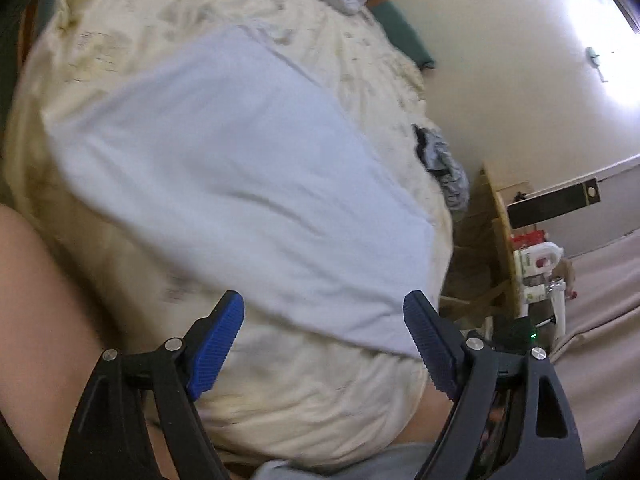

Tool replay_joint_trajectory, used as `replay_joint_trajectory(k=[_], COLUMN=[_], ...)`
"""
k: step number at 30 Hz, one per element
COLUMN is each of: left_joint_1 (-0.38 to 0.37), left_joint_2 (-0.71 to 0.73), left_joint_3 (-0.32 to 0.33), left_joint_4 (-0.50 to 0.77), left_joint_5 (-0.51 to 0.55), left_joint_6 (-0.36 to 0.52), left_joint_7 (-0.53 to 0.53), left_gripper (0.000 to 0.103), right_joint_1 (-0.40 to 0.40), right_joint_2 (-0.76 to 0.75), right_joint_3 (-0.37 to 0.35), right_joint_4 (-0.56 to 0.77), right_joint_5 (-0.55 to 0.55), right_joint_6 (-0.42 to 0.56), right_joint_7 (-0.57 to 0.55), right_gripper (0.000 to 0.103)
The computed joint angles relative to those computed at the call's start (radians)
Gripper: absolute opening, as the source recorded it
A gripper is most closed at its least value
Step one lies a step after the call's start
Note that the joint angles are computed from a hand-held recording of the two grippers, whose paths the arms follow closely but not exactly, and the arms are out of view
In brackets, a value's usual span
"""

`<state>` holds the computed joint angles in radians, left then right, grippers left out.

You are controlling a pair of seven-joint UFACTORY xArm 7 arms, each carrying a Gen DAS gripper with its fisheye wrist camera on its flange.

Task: Fold clothes
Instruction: 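Lift the shirt high above the duvet with both tools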

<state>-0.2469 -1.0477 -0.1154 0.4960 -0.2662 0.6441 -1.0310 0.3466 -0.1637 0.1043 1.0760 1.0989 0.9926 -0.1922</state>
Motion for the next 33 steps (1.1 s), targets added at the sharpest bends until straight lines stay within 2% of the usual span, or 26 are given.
replay_joint_trajectory(k=[1,3,7,10,13,15,17,18,21,24,26,28,30,33], left_joint_1=[0.003,0.0,-0.044,-0.117,-0.156,-0.166,-0.174,-0.158,-0.044,0.054,0.117,0.177,0.221,0.261], left_joint_2=[0.04,0.116,0.198,0.267,0.311,0.327,0.347,0.348,0.304,0.212,0.138,0.06,-0.017,-0.093], left_joint_3=[-0.03,-0.081,-0.104,-0.073,-0.045,-0.029,-0.012,-0.018,-0.078,-0.109,-0.115,-0.108,-0.085,-0.026], left_joint_4=[0.0,0.011,-0.022,-0.049,-0.074,-0.098,-0.132,-0.144,-0.173,-0.22,-0.238,-0.25,-0.263,-0.292], left_joint_5=[-0.004,-0.002,-0.02,-0.056,-0.084,-0.091,-0.1,-0.094,-0.047,-0.007,0.031,0.078,0.125,0.166], left_joint_6=[-0.043,-0.11,-0.237,-0.328,-0.396,-0.451,-0.544,-0.573,-0.571,-0.535,-0.46,-0.364,-0.273,-0.199], left_joint_7=[-0.016,-0.055,-0.124,-0.156,-0.187,-0.199,-0.215,-0.231,-0.301,-0.374,-0.406,-0.422,-0.416,-0.382], left_gripper=[0.085,0.085,0.085,0.085,0.085,0.085,0.085,0.085,0.084,0.083,0.08,0.078,0.074,0.072], right_joint_1=[0.011,0.028,0.079,0.115,0.129,0.134,0.135,0.136,0.131,0.117,0.103,0.086,0.063,0.043], right_joint_2=[-0.014,-0.039,-0.07,-0.046,0.0,0.024,0.035,0.037,0.013,-0.014,-0.025,-0.035,-0.053,-0.074], right_joint_3=[0.011,0.034,0.076,0.071,0.077,0.084,0.085,0.085,0.077,0.063,0.048,0.034,0.028,-0.007], right_joint_4=[-0.038,-0.093,-0.181,-0.18,-0.152,-0.144,-0.143,-0.145,-0.179,-0.205,-0.215,-0.222,-0.235,-0.259], right_joint_5=[0.059,0.094,0.113,0.165,0.165,0.153,0.155,0.164,0.248,0.288,0.293,0.281,0.207,0.176], right_joint_6=[-0.031,-0.105,-0.265,-0.298,-0.342,-0.362,-0.374,-0.383,-0.446,-0.511,-0.528,-0.541,-0.579,-0.596], right_joint_7=[0.044,0.12,0.285,0.277,0.266,0.278,0.273,0.264,0.204,0.175,0.164,0.159,0.2,0.216], right_gripper=[0.073,0.073,0.073,0.073,0.073,0.073,0.073,0.073,0.073,0.073,0.071,0.071,0.071,0.069])
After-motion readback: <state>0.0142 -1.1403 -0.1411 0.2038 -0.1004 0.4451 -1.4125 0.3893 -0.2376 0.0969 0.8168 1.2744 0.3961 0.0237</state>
